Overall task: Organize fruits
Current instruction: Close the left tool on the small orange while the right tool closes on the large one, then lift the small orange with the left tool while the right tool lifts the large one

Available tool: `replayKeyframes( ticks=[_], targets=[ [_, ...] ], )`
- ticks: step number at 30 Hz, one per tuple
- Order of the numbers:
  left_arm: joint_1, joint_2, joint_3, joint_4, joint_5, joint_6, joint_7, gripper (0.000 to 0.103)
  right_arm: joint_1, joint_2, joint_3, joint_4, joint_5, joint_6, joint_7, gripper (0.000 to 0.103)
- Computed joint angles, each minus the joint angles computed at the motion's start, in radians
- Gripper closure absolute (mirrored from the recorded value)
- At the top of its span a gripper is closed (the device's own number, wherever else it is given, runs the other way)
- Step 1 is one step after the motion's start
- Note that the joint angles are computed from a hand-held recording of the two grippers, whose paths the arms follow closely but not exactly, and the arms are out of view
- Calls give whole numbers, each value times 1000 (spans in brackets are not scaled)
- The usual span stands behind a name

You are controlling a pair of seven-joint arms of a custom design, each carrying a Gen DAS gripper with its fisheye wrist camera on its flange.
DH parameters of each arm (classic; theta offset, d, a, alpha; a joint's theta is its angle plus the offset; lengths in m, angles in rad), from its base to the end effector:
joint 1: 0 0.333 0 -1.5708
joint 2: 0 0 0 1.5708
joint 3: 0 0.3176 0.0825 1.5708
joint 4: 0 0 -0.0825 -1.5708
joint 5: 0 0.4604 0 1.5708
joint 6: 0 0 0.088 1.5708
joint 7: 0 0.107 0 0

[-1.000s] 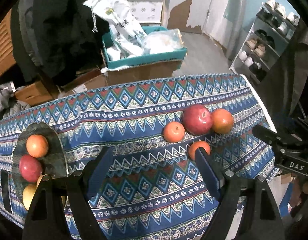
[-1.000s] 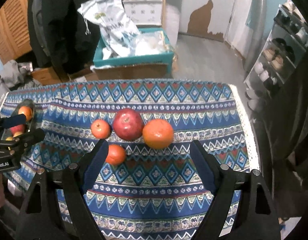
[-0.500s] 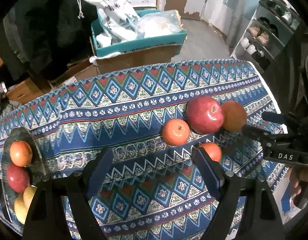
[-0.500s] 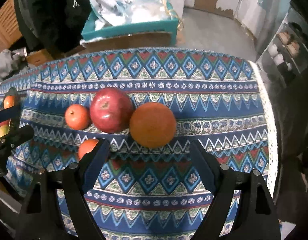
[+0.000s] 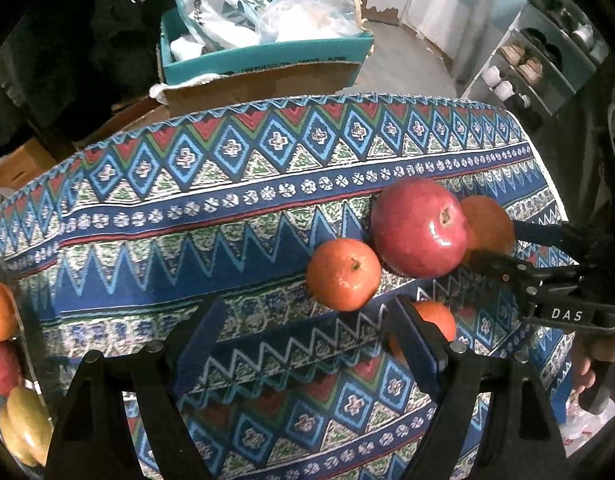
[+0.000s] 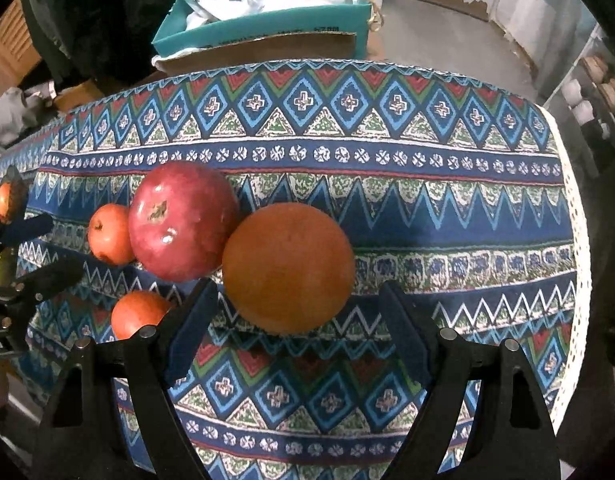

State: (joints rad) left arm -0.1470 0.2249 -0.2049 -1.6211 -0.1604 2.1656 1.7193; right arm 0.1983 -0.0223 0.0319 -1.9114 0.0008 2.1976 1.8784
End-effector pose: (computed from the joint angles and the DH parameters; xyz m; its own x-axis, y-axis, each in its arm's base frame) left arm 0.6902 -0.2477 0.5085 -0.4263 -0.8919 0.1509 -0.8714 0.3602 -0.3332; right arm 0.6375 0.1496 0.5114 -0.0637 -0.9937 -0.0920 -0.9532 0.0879 -0.2894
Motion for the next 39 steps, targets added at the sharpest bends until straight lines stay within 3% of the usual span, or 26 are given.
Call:
replayKeyframes(
  ticks=[11,17,19,20,23,33,39],
  targets=[
    [-4,67,-5,53,-10,-19,-16,18,-8,73,-7,51,48,11,-29,23],
    [8,87,-18,66,-54,-30,18,36,-11,76,-7,45,84,35,-51,33],
    [13,86,-27,68,-80,-38,56,54,-8,78,-6,49,73,34,-43,34],
    [10,84,-27,65,-79,-36,65,57,-7,81,-5,52,68,36,-37,34],
    [-16,59,-14,36,-6,8,52,57,-1,74,-3,38,42,59,-9,35],
    [-5,-2,-8,-17,-21,53,66,58,18,-24,13,-73,-146,127,179,36],
    [4,-53,-1,-64,-35,70,62,58,14,-91,24,-119,-191,134,239,36]
  ],
)
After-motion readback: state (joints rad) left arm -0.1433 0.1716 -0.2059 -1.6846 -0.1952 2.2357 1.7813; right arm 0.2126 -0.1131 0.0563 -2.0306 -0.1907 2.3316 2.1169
